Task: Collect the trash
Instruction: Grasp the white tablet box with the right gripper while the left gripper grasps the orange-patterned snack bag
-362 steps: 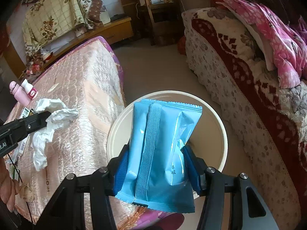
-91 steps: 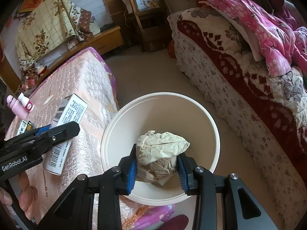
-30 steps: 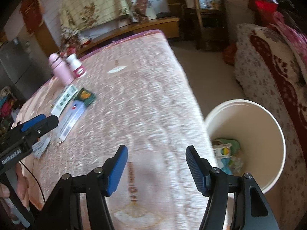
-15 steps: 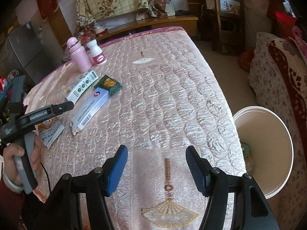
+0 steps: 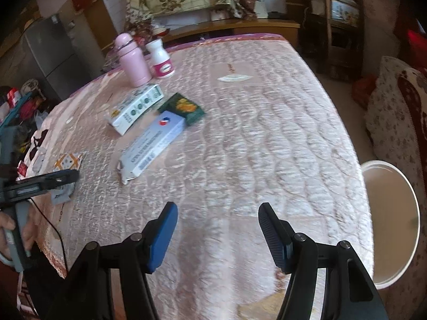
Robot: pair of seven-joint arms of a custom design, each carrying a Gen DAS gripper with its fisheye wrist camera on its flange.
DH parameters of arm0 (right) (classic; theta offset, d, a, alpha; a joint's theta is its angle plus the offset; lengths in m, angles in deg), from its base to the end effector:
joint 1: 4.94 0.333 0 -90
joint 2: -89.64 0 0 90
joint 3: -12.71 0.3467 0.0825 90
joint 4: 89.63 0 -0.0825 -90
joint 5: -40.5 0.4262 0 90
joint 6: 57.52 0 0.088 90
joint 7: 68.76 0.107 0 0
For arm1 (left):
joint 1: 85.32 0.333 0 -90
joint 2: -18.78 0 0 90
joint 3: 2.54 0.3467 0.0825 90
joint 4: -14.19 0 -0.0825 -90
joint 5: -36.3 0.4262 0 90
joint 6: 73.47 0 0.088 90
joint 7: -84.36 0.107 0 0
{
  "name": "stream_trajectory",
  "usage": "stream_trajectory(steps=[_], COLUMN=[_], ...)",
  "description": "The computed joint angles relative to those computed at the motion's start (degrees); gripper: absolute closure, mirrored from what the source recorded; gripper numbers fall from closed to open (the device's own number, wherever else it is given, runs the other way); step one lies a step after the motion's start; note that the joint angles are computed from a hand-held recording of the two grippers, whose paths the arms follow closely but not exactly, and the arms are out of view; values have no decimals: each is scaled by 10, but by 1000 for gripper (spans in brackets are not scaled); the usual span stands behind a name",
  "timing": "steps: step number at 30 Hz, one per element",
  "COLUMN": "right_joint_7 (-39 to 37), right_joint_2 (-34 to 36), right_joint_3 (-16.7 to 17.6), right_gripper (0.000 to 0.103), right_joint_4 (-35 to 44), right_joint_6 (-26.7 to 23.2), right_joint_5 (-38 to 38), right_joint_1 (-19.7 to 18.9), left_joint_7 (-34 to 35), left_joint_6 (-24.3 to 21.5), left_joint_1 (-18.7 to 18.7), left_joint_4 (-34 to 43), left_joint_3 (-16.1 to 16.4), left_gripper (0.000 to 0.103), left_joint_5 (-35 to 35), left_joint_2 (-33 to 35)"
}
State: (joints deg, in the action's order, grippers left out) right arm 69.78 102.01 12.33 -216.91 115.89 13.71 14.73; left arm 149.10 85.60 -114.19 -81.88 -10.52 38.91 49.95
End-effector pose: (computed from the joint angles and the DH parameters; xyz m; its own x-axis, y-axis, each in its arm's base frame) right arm 0.5741 0.2369 0.3373 -0.0096 -0.9854 -0.1702 -0.8346 0.1017 -0.5415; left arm 0.6252 -0.4501 0.3536 -0.2551 -0.9315 0.2591 -0.8778 0.1108 -0.4659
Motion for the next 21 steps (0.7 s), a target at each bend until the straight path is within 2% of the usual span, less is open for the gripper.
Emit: stream_trajectory(steps=[1, 3, 5, 7, 10, 13, 21], right_joint_7=[-9, -42, -74, -95, -128, -139, -125], right_joint_2=[5, 22, 39, 55, 86, 115, 187], right_joint_3=[8, 35, 57, 67, 85, 86, 64], right_gripper=[36, 36, 33, 32, 32, 32, 29], right_joint_4=[5, 23, 41, 61, 100, 139, 248], right_joint_6=[0, 0, 1, -4, -14, -22, -63], right_joint_5=[9, 45, 78, 100, 135, 159, 177], right_joint_1=[-5, -22, -35, -36, -41, -36, -6], left_joint_7=[-4, -32, -86, -154, -237, -294, -346], left_joint_6=[11, 28, 44, 42, 30, 15, 17], left_joint_1=[0, -15, -43, -73, -97, -98, -53], left_joint_4=[-17, -48, -79, -96, -104, -97, -61], left_joint_3=[3, 26, 66, 107, 143, 148, 111], left_gripper=[33, 24, 23, 23, 23, 22, 22], left_joint_5=[1, 20, 61, 118, 191, 230, 259], left_joint_2=[-14, -39, -63, -77, -81, -71, -28])
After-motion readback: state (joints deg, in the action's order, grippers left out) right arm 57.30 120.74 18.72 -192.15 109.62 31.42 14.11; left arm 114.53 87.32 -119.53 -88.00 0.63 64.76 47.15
